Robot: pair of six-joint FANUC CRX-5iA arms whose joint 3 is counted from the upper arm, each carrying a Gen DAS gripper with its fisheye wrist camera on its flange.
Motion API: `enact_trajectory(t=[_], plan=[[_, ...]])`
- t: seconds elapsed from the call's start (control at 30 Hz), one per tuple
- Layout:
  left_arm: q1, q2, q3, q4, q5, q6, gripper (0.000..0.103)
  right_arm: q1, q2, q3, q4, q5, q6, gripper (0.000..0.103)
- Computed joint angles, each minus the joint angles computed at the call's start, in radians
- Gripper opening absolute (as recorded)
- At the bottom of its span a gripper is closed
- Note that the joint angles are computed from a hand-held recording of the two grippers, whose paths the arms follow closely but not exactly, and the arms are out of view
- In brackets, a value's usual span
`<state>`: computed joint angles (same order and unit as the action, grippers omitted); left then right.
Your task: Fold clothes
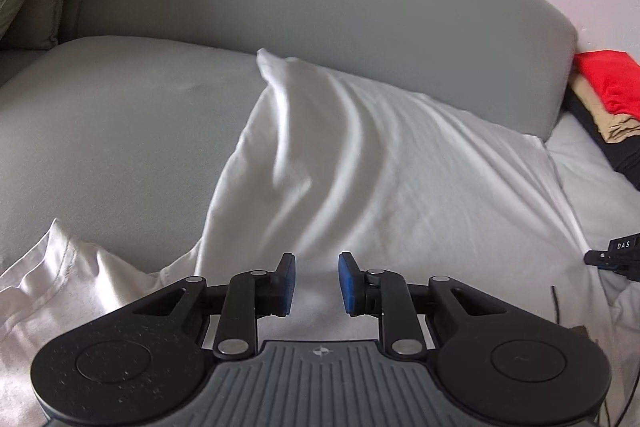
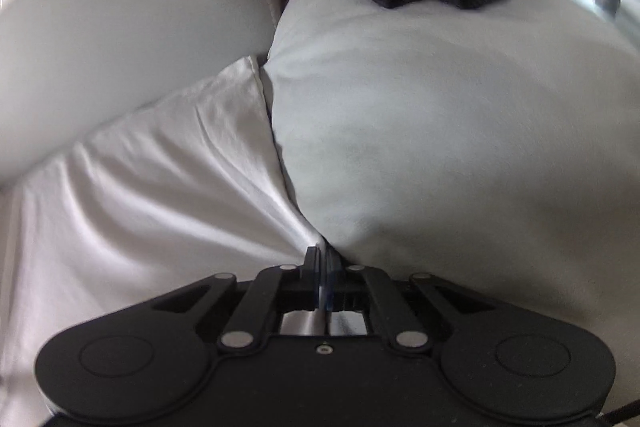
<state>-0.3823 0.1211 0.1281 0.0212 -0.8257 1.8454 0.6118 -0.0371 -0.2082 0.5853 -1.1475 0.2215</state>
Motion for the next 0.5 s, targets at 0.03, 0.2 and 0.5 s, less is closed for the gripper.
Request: enact_trajectory(t=[0.03,0.2,0.5], plan=[[-0.003,0.0,0.008,-0.023,-0.011,0.02,0.021,0.01,0.016,0.016,0.006,-0.026,0.015,0.003],[0.036,-0.046,-0.014,-0.025,-0.023,0.081,0.02,0.049,-0.033,0.018,0.004,-0.034,-0.008,0.017],[0.146,0.005,0.027,0.104,-0.125,-0.087,0.024,-0.009,-0.193,-0.045,-0.331,0.229,0.119,0.023]])
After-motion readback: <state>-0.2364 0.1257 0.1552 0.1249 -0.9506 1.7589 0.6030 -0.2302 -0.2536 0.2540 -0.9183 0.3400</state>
